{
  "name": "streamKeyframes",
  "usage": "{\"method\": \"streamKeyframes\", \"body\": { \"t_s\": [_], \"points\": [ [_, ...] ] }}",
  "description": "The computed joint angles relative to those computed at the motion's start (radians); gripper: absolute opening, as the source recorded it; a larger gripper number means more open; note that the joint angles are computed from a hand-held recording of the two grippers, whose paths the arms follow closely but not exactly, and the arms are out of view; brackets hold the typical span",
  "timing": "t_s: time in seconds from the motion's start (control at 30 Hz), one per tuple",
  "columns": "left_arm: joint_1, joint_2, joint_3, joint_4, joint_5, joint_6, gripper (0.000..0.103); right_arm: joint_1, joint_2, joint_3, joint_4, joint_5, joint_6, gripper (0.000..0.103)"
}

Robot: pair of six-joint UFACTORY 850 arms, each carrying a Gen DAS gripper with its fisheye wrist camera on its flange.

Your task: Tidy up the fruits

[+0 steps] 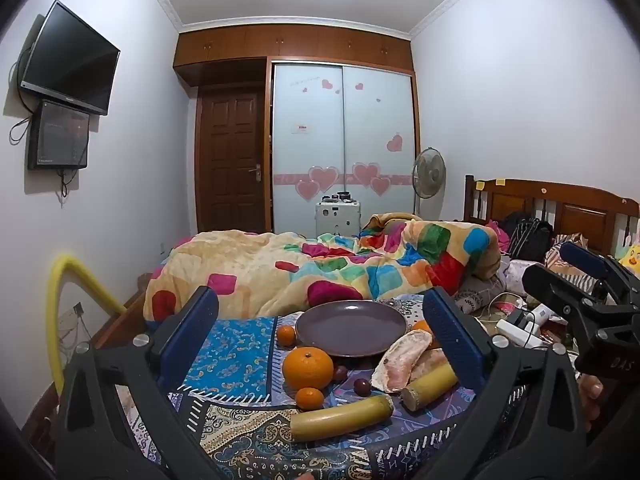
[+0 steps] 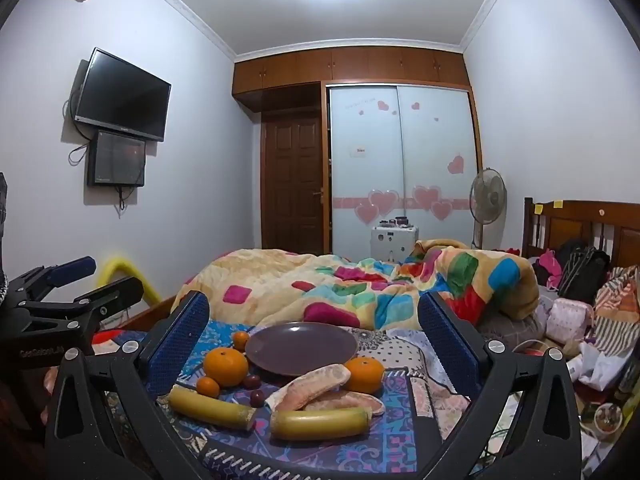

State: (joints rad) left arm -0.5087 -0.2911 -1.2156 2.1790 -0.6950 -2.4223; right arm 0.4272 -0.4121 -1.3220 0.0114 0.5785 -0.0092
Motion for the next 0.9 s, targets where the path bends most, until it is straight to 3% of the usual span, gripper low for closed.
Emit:
{"method": "streamKeyframes", "body": {
  "t_s": [0.9],
  "points": [
    [0.002, 0.001, -0.004, 0.022, -0.010, -0.013, 0.103, 0.006, -0.001, -0.006, -0.011, -0.004, 0.011, 0.103]
  ]
}}
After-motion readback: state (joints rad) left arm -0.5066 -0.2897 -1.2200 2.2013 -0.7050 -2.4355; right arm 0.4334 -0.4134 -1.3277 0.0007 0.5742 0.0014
